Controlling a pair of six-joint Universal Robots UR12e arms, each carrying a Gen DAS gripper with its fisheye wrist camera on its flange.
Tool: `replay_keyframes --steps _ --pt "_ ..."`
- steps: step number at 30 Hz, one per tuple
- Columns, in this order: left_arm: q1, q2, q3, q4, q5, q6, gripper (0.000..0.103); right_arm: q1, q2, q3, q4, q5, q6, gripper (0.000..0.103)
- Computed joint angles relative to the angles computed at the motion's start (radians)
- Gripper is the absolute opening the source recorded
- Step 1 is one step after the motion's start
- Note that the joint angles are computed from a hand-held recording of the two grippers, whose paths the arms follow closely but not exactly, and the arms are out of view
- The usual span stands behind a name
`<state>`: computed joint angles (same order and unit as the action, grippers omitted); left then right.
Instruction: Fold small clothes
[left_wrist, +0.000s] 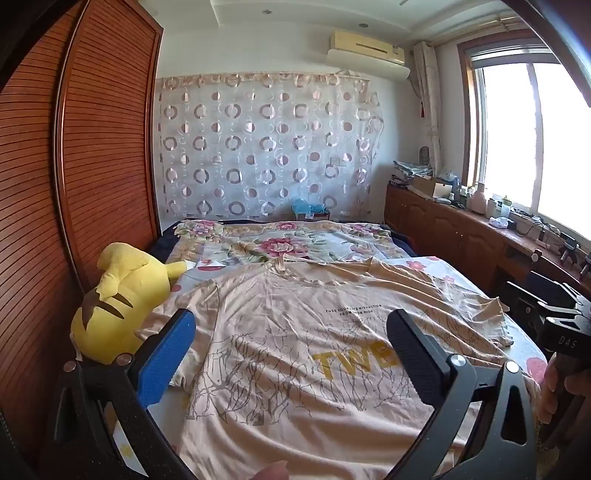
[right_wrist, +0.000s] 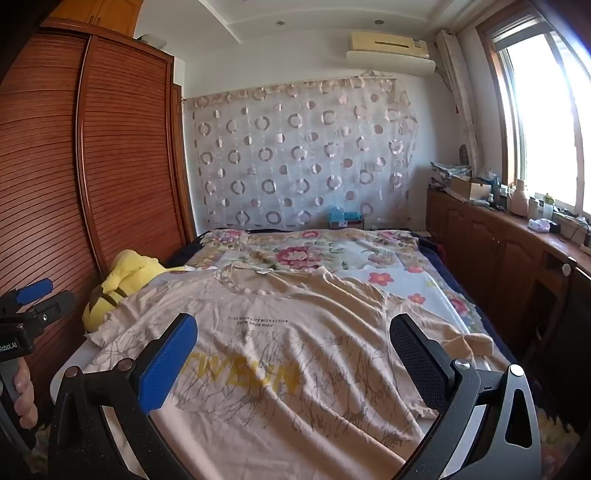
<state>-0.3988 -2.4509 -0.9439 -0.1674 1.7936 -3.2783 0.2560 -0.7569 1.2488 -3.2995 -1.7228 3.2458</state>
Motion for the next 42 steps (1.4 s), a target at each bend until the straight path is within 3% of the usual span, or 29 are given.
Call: replay_keyframes --steps 42 --pt "-0.001 -0.004 0.0 0.02 0.007 0.011 0.103 0.001 -0.005 0.009 -0.004 0.006 0.012 0.103"
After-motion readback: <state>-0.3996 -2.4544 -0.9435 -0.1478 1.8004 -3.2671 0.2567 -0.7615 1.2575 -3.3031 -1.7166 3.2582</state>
